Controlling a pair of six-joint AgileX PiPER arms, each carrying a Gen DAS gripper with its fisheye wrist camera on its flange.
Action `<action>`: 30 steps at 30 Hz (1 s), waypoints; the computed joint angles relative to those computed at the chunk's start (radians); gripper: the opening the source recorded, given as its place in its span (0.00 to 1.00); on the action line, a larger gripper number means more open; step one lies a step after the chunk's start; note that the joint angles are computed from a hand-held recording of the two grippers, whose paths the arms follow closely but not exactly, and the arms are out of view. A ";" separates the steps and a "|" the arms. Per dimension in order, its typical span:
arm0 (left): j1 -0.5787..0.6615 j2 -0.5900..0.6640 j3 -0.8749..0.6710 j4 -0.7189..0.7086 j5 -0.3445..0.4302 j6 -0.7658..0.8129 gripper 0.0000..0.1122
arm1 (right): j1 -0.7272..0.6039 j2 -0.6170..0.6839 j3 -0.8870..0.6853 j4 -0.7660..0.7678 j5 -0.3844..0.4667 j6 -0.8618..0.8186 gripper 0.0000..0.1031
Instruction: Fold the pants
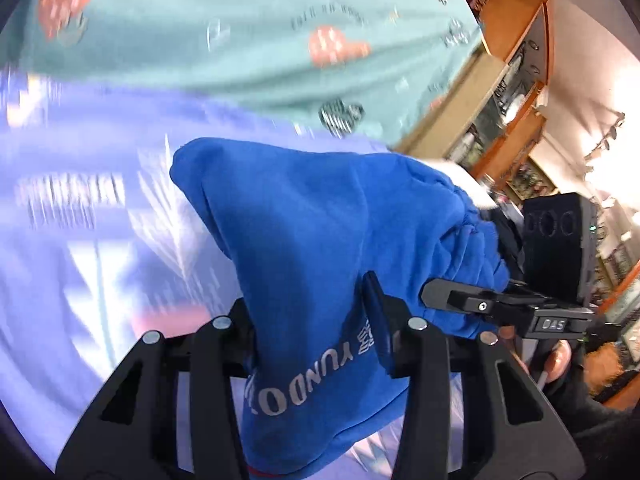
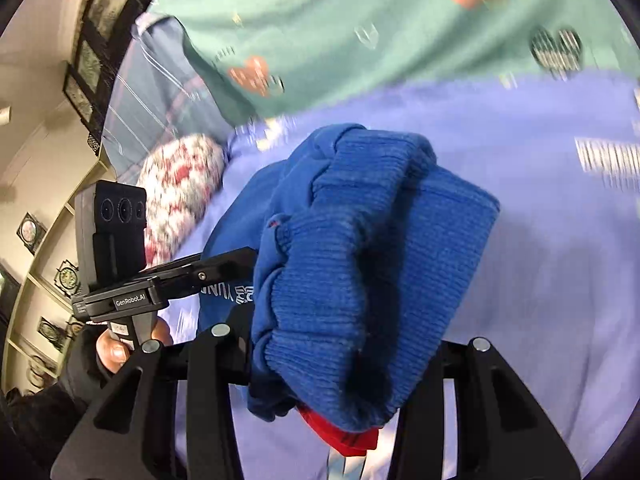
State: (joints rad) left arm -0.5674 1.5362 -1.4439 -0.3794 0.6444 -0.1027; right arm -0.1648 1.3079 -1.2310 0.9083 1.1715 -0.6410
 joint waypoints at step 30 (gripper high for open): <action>-0.816 -0.219 0.570 1.450 0.548 -1.665 0.90 | 0.365 -0.682 0.712 -0.791 -0.565 0.642 0.99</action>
State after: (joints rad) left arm -1.3829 1.3167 -0.8740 1.0707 1.1925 -1.7676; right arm 0.2004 0.6262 -0.5191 0.1174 0.6069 0.0005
